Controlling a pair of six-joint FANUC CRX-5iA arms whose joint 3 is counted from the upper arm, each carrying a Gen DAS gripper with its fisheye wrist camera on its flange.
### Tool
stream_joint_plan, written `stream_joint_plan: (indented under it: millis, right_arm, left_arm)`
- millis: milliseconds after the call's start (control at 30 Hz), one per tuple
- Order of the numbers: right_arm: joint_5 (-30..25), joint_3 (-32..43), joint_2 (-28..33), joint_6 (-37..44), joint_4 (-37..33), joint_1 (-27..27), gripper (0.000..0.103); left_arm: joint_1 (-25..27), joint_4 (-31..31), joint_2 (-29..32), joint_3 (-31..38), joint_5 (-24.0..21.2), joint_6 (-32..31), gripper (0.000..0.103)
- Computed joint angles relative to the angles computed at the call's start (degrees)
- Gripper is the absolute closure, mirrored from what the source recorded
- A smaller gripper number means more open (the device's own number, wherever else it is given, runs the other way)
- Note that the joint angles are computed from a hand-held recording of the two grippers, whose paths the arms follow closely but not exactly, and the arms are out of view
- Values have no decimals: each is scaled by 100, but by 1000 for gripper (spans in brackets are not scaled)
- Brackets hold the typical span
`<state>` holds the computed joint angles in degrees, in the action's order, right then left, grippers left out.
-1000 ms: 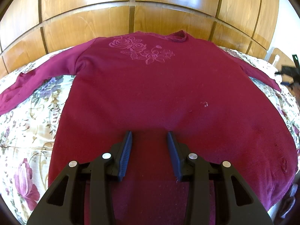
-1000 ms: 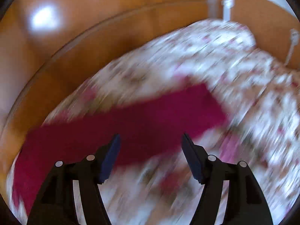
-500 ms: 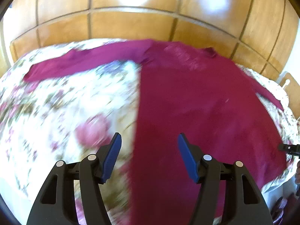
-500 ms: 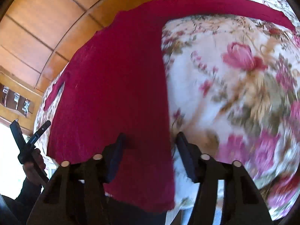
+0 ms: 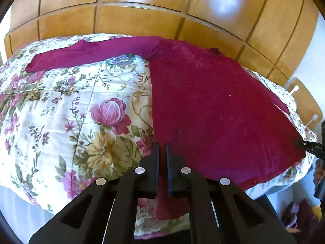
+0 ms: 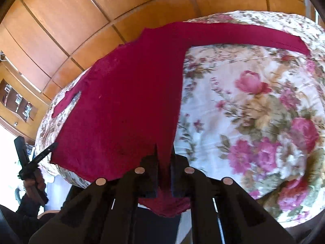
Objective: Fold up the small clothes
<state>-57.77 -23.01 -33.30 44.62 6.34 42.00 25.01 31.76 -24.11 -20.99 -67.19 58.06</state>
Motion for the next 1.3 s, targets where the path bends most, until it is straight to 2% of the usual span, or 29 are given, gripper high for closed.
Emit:
stream_joint_plan:
  millis: [167,233,267,300,333,400,433,500,567,700,867,1000,1100,1133,1200,1233,1300]
  right_arm:
    - [-286,-91,37,135,-422,-216,96]
    - [-234,-99,41,193,-550,-288,96]
    - [-229,-40,90,298,-676,-385,94]
    - [-234,53,150,467,-891,-562,86]
    - [-220,128,182,599,-1051,-743,82]
    - [-42,72,90,476,-845,-935,61]
    - [102,76,77,393,-830,-1166,57]
    - [363,99,112,241,-788,-1625,55]
    - [617,171,252,136,-770,-2130,55]
    - [1176,561,893,-159,-982,-3388,55]
    - [1716,1089,1828,-828,-1092,-4421,56]
    - [1651,1632,2562,-804,-1488,-4936,57]
    - [1679,1839,2943,-1007,-1365,-5024,57]
    - [1704,1805,2985,-1167,-1147,-4948,61]
    - [1344,2090,3276,-1180,-694,-4853,78]
    - [1217,2171,3358,-1158,-512,-4784,91]
    - [1011,2318,3472,-1110,-99,-4590,97]
  left_arm:
    - [-95,-530,-88,5,-277,78,99]
    - [-23,-506,-32,27,-357,210,99]
    - [1,-500,-6,65,-357,293,92]
    - [-43,-587,1,145,-248,422,85]
    - [-25,-611,-24,176,-214,413,84]
    - [-164,-684,65,351,-8,562,84]
    - [-233,-693,128,418,91,619,83]
    - [-486,-720,286,583,382,738,63]
    - [-722,-772,435,704,589,857,60]
    - [-1350,-1021,975,1110,713,1276,60]
    - [-1907,-1539,1535,1496,650,1654,60]
    - [-2147,-1924,1647,1542,771,1899,53]
    - [-2188,-1997,1678,1558,769,1903,52]
    - [-2194,-1980,1705,1568,775,1903,52]
    - [-2157,-1882,1716,1527,803,1836,51]
    - [-2139,-1837,1701,1487,838,1785,51]
    - [-2109,-1776,1642,1399,886,1667,51]
